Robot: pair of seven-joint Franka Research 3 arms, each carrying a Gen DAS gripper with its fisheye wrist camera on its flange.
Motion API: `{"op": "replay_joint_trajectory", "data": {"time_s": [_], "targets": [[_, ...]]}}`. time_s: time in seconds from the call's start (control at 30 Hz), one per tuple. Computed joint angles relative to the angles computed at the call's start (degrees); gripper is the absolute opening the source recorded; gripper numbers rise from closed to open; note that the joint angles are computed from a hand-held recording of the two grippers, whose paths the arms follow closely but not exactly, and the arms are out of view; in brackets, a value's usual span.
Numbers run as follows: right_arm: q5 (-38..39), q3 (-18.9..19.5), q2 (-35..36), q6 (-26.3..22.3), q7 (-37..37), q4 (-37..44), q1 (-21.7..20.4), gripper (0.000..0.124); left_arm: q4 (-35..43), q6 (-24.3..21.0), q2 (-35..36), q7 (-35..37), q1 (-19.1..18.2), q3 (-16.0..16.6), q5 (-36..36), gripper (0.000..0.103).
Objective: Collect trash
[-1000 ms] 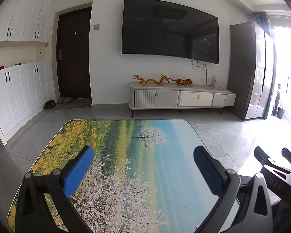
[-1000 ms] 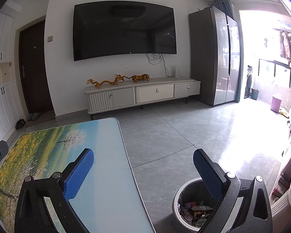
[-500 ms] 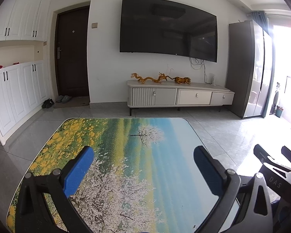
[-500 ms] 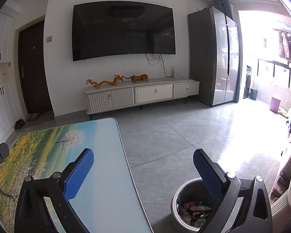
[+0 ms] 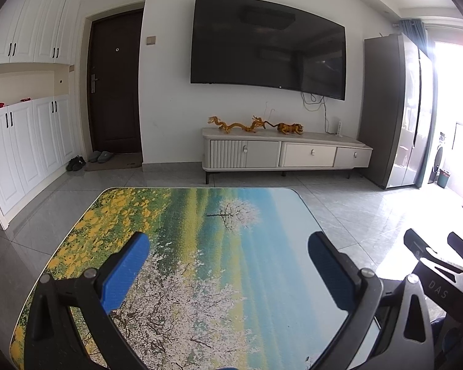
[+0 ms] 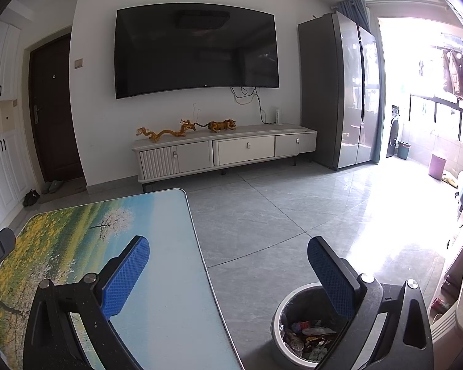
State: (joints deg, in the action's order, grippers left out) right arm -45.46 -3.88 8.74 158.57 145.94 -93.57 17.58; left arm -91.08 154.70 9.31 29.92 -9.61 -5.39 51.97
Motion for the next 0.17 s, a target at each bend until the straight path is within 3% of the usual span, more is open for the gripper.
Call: {"op": "replay_joint_trajectory", "data": {"time_s": [0.17], "targets": [[-0.8,0.0,-0.3,-0.4,0.9,0.1,0.2,0.103,-0.2,0.0,-0.5,-0.4,-0.1,-0.1,0.3,0.103]]}}
